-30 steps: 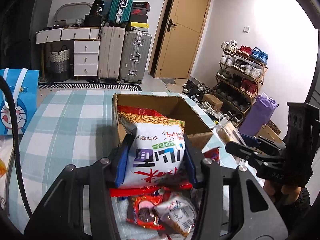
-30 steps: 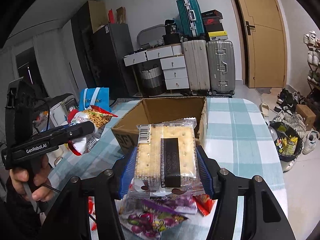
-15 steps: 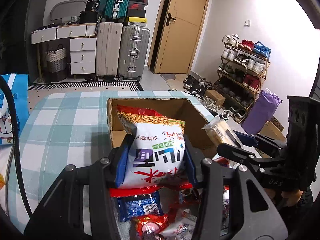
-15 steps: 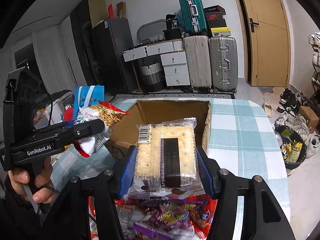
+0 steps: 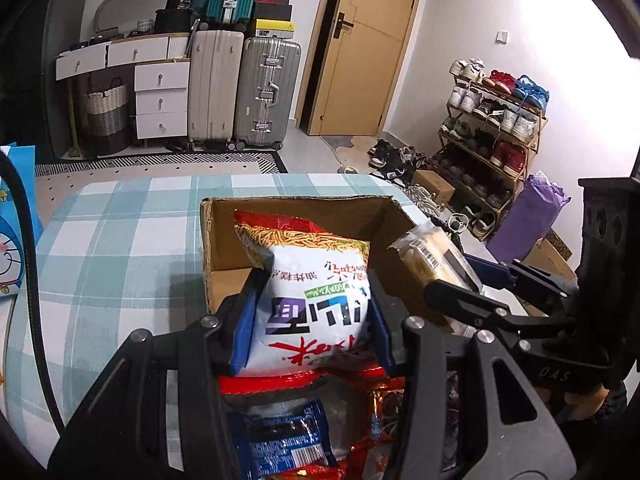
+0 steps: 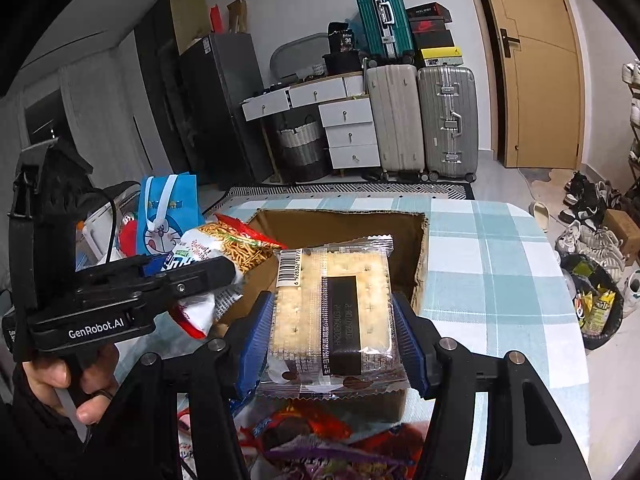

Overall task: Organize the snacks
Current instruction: 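Lift the noodle bag and cracker pack over the SF box with both tools, then open both tools to drop the noodle bag and cracker pack into the box, then move both tools back toward the remaining snack pile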

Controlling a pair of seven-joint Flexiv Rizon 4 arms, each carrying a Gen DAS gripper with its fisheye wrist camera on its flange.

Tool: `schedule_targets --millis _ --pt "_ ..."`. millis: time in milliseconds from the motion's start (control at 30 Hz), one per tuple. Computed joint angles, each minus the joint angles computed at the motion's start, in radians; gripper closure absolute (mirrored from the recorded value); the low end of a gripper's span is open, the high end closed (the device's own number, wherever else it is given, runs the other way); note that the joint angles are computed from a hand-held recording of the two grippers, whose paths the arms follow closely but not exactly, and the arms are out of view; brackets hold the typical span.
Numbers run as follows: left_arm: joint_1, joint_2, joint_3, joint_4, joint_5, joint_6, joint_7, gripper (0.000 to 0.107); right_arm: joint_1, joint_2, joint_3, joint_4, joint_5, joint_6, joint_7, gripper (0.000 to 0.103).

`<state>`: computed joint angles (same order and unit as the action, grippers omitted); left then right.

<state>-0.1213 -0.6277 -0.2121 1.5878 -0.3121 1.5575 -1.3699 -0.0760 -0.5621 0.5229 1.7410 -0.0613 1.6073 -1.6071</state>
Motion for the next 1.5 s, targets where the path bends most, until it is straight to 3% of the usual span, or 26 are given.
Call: schedule_targets --millis 500,733,833,900,967,1033,1100,1400,1500 --pt "-0.037 -0.106 0.065 -0.14 0.01 -0.08 -0.033 0.062 0.064 -0.057 -0.058 -0.075 -0.011 -0.017 0.001 0.045" --pt "-0.065 -0.126 0.105 -0.178 0.034 -0.112 -0.059 0.062 0.052 -0.088 -0.038 -0.103 -0.013 -0.02 -0.011 0.045" --pt "-0.066 -0.118 0.106 -0.176 0.042 -0.128 -0.064 0.056 0.062 -0.08 -0.057 -0.094 -0.008 -0.001 0.007 0.043" --pt "-0.054 -0.099 0.089 -0.146 0.04 -0.108 -0.062 0.04 0.058 -0.069 -0.071 -0.075 -0.038 0.014 0.049 0.038" --pt "-0.049 -0.074 0.081 -0.109 0.039 -0.077 -0.065 0.021 0.003 -0.064 0.0 -0.069 -0.009 0.009 0.005 0.029" --pt "-0.026 -0.039 0.047 -0.052 0.035 -0.044 -0.051 0.018 0.002 -0.029 -0.014 -0.027 -0.003 0.042 0.016 0.001" --pt "-0.031 -0.002 0.053 -0.001 0.037 -0.02 -0.056 0.005 0.006 0.01 -0.038 0.027 -0.008 0.091 0.034 0.001" --pt "-0.013 0.193 0.031 0.288 0.042 0.106 -0.102 0.005 -0.127 0.136 0.038 0.213 -0.041 0.087 0.089 0.0" --pt "0.016 0.254 -0.002 0.381 0.039 0.131 -0.118 0.005 -0.124 0.183 0.019 0.28 -0.041 0.104 0.109 0.0"
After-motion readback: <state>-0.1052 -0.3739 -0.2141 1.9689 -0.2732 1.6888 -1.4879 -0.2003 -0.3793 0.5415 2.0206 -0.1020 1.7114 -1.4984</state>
